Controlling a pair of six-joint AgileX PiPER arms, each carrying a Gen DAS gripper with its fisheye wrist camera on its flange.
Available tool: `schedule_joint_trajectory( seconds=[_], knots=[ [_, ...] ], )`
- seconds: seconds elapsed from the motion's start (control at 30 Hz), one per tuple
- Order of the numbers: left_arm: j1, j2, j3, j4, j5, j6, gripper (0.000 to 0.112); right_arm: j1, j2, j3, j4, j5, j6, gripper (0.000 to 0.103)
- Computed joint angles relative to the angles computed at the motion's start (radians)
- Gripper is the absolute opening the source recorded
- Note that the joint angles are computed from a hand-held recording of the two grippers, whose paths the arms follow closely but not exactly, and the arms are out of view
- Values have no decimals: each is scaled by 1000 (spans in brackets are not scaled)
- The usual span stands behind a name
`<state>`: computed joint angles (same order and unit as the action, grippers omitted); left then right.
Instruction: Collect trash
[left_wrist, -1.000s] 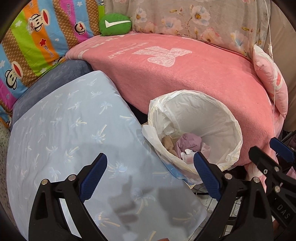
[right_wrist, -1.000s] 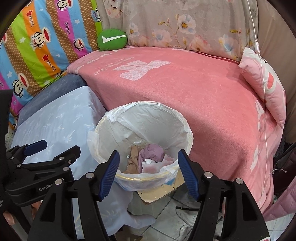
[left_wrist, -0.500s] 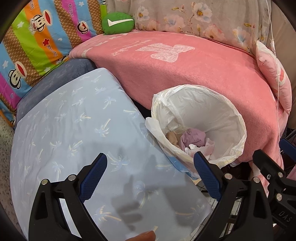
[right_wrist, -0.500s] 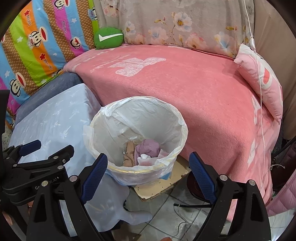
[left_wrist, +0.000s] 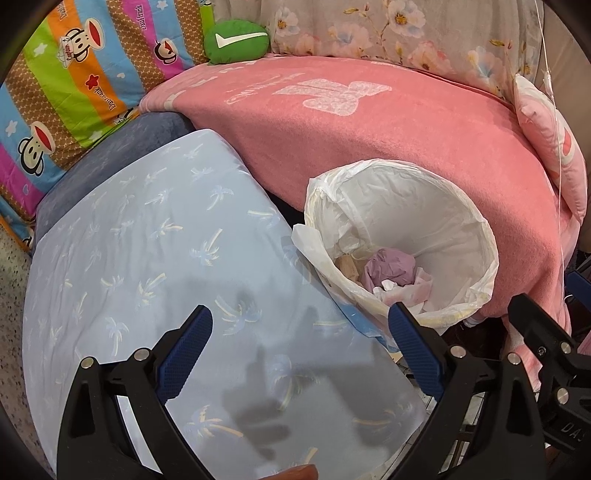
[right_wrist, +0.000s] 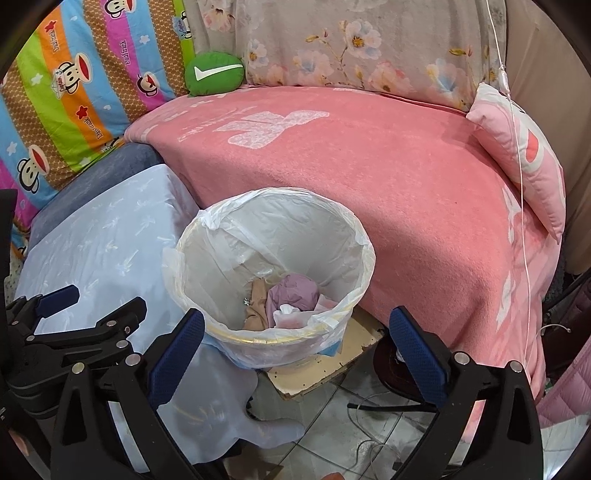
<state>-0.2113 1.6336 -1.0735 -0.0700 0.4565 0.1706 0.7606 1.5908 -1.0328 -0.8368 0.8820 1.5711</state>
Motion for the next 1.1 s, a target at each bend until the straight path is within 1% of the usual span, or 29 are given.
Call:
schedule_joint_trajectory(
  seconds=[0.47, 0.8, 0.93, 1.1],
  knots=[
    [-10, 4, 8, 35, -7, -41, 92, -7, 12, -5, 16, -11, -18, 98],
    [-19, 7, 9, 99, 2, -136, 92, -6, 18, 1, 16, -11, -15, 98],
    [-25, 5, 19, 131, -9, -164, 92, -4, 20, 0, 15, -10, -13, 98],
    [-22, 5, 18, 123, -1, -159, 92, -6, 20, 2, 13, -10, -14, 98]
  ],
)
